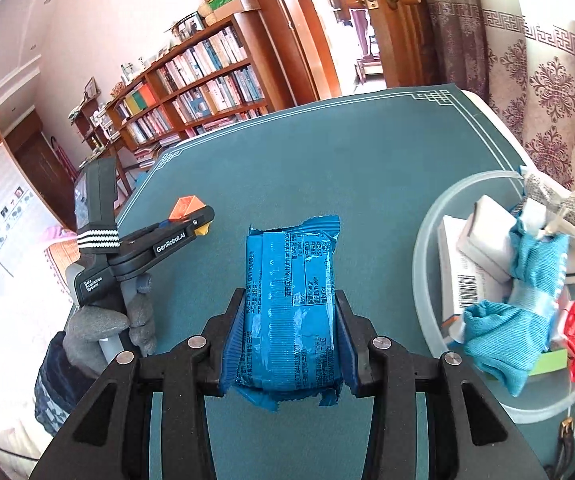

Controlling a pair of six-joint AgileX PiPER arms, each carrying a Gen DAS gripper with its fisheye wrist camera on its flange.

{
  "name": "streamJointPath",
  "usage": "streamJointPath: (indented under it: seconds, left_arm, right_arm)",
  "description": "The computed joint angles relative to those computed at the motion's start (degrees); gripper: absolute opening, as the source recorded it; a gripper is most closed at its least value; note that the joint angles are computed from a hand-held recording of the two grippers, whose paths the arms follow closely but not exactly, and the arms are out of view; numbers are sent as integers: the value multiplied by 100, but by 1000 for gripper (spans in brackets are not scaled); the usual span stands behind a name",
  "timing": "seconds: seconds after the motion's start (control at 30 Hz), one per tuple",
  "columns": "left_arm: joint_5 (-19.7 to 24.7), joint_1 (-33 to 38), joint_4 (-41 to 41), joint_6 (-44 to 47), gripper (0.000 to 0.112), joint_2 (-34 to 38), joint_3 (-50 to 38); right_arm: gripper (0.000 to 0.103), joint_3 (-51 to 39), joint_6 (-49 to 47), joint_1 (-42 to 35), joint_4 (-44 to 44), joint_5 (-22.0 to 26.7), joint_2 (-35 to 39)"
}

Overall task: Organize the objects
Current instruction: 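Carry the orange block and blue pack over the clear bowl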

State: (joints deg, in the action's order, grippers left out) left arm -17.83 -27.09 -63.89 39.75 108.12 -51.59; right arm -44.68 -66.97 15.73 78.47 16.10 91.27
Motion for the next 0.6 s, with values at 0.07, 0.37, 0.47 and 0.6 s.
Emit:
streamJointPath:
  seconds: [0.07, 0.37, 0.47, 0.6]
  left_arm:
    - [-13, -117, -223, 218, 34, -8, -16]
    - [-39, -712, -1098, 1101, 34, 37, -250]
    - [-49, -917, -1241, 1229, 34, 51, -339]
    - [-65, -1170, -1577, 1610, 34, 73, -489]
  right_arm:
    - [42, 215, -381, -253, 341, 132, -207]
    - [42, 1025, -649, -1785, 60, 709, -980]
    - [42, 1074, -711, -2266, -94, 797, -927]
    - [42, 1087, -1007, -2934, 2, 1012, -789]
